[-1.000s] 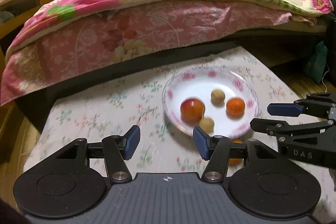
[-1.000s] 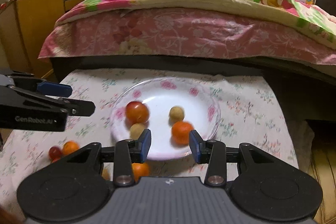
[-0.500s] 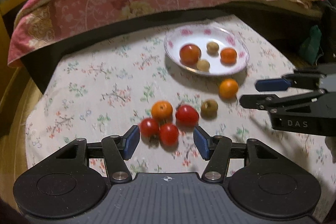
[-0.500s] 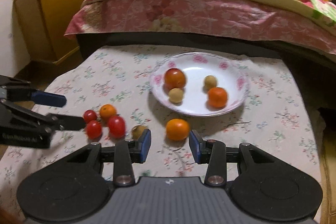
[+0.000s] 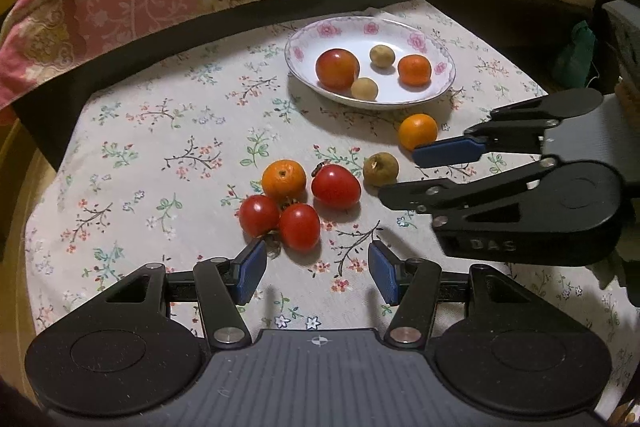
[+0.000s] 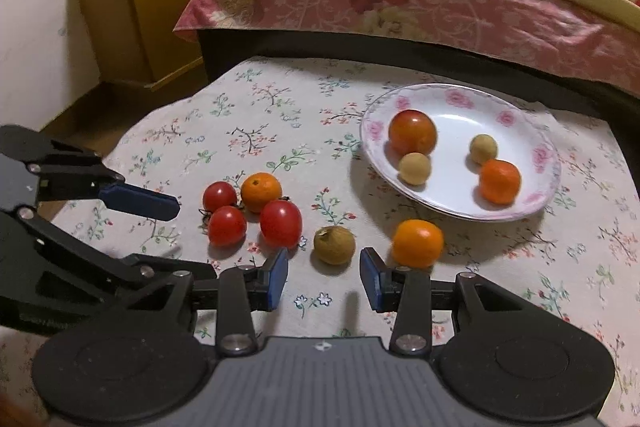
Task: Organize fruits
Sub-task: 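Grasp a red tomato with the left gripper while the right moves toward the brown fruit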
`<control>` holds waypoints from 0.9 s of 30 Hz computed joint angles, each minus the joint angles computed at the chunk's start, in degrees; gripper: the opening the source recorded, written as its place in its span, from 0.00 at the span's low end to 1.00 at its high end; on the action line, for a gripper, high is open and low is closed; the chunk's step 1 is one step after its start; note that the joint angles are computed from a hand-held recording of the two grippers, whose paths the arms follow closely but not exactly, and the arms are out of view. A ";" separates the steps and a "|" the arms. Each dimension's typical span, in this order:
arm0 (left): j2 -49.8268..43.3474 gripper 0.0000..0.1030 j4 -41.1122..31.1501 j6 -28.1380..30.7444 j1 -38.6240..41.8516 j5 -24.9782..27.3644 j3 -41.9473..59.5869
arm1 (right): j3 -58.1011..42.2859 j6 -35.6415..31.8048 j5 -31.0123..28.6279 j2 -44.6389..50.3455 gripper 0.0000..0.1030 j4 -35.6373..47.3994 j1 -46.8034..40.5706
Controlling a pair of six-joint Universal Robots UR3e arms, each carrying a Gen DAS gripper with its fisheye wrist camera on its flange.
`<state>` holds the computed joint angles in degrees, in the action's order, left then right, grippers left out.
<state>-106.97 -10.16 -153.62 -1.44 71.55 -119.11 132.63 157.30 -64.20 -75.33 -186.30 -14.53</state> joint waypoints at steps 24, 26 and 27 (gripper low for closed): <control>-9.04 0.49 0.89 -4.19 -1.86 0.29 7.98 | -4.59 -0.57 0.35 7.04 0.25 -1.10 -0.21; -9.95 0.46 0.65 -4.40 -2.67 1.54 8.94 | -4.68 -0.56 0.64 7.01 0.25 -0.79 -0.40; -10.11 0.43 0.64 -4.29 -3.01 2.21 9.04 | -4.69 -0.68 0.75 7.08 0.25 -0.96 -0.45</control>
